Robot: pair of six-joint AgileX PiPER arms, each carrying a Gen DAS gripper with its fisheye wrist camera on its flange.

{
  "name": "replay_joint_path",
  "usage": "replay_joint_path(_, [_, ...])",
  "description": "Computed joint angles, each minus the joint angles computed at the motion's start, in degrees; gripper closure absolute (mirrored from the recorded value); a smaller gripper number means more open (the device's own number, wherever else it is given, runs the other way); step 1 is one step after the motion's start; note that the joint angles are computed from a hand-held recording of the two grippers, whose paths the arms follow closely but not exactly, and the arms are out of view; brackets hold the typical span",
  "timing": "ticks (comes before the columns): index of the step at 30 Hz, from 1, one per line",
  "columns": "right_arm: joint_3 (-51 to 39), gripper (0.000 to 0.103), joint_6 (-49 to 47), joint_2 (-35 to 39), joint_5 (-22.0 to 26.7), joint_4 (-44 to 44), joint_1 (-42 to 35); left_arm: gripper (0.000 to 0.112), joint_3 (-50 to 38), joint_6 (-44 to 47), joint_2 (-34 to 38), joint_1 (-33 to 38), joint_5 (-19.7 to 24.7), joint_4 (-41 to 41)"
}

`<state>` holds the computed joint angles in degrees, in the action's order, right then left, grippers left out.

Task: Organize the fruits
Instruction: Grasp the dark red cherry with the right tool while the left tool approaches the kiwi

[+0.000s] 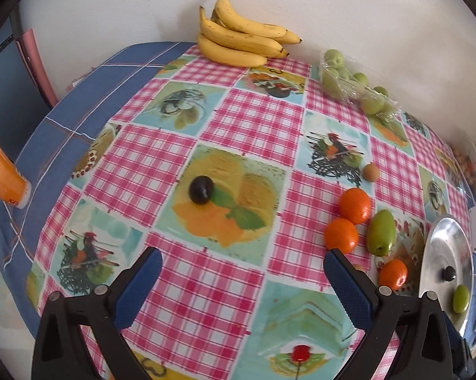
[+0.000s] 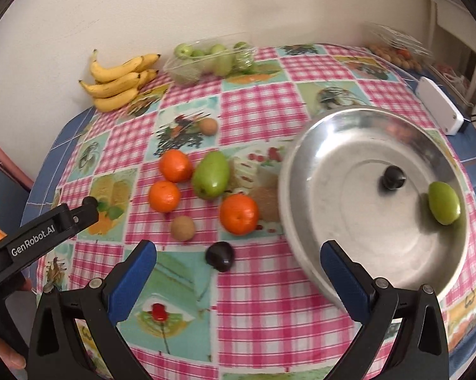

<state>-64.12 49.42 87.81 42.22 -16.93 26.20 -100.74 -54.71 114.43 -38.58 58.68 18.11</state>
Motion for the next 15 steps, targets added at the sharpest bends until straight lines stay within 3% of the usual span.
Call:
replay_joint_path(9, [-0.8, 0.000, -4.5, 3.4, -2.0, 7.6, 0.0, 0.009, 4.5, 1.4, -1.1, 2.7, -4.2, -3.1])
replay_joint_path(13, [-1.7, 0.000, -1.8, 4.6, -0.7, 2.3, 1.4, 0.009, 5.2, 4.2, -0.6, 2.9, -7.5, -6.8])
replay_joint_path(15, [-1.2, 0.000, -4.7, 4.8, -1.9, 5.6, 0.3, 0.009, 4.1, 5.4, 0.3, 2.3, -7.3, -6.8])
